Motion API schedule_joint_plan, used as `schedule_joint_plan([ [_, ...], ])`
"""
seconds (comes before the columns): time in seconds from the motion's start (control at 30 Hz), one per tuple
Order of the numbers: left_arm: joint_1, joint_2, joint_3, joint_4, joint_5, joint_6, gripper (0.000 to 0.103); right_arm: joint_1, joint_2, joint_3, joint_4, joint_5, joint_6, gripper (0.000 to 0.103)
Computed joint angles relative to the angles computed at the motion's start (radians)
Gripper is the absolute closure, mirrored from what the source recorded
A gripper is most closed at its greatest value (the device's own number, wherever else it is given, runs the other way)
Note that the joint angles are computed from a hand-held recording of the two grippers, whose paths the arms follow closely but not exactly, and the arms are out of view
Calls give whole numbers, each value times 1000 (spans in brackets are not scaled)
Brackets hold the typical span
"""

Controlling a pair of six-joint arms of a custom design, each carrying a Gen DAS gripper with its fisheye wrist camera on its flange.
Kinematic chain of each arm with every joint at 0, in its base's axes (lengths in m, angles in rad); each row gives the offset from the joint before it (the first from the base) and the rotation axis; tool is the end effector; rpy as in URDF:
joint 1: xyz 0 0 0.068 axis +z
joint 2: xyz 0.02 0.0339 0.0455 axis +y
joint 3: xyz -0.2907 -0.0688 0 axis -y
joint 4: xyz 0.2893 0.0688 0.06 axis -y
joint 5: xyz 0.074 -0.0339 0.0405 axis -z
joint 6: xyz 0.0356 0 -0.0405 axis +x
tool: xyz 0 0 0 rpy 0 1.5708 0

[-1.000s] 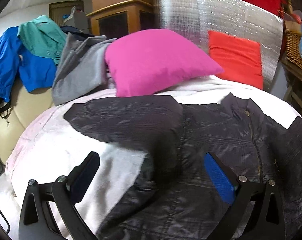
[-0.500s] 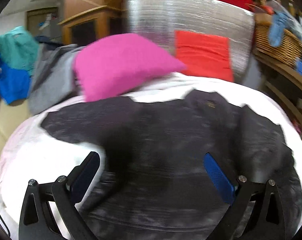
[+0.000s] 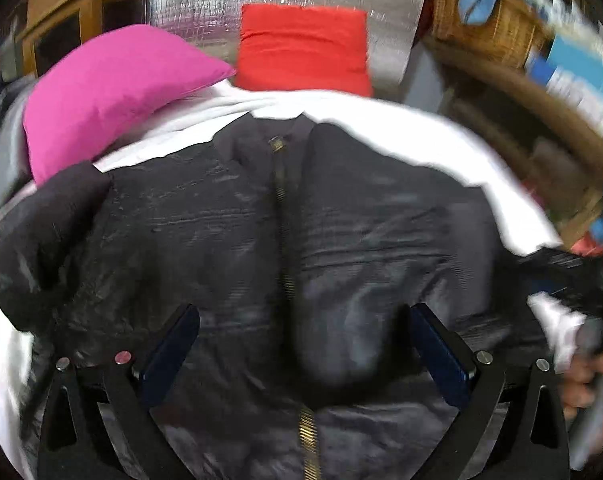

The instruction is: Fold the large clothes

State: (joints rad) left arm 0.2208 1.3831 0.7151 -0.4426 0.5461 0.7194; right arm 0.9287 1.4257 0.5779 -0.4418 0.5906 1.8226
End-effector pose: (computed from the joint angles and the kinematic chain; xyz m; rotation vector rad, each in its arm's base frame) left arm 0.2738 0.0425 0.1734 0.7666 2.3543 -0.3547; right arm 0.1615 0.1828 0.1244 1.1793 2.2112 0.1999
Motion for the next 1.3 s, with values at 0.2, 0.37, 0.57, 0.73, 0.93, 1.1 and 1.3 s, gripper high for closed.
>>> schedule_joint_plan([
  [0.2, 50, 94, 61, 6, -4, -13, 55, 37, 115, 149, -204, 31, 3, 53],
  [0.37, 82, 72, 57, 149, -92, -56, 54, 80, 165, 231, -370, 42, 76, 51],
  [0.57, 130, 116, 112, 144, -95, -102, 50, 94, 274, 362, -502, 78, 50, 42],
  [0.73, 97, 38, 75, 28, 27, -18, 22, 96, 297, 389, -533, 84, 51, 42],
  [0.93, -10, -18, -18, 72, -17, 28, 17, 95, 317, 412, -560, 90, 40, 42],
  [1.1, 2, 75, 11, 114, -8, -19, 18, 97, 318, 414, -585, 100, 42, 42],
  [1.3, 19, 117, 50, 61, 71, 26, 59, 97, 325, 422, -599, 105, 33, 42],
])
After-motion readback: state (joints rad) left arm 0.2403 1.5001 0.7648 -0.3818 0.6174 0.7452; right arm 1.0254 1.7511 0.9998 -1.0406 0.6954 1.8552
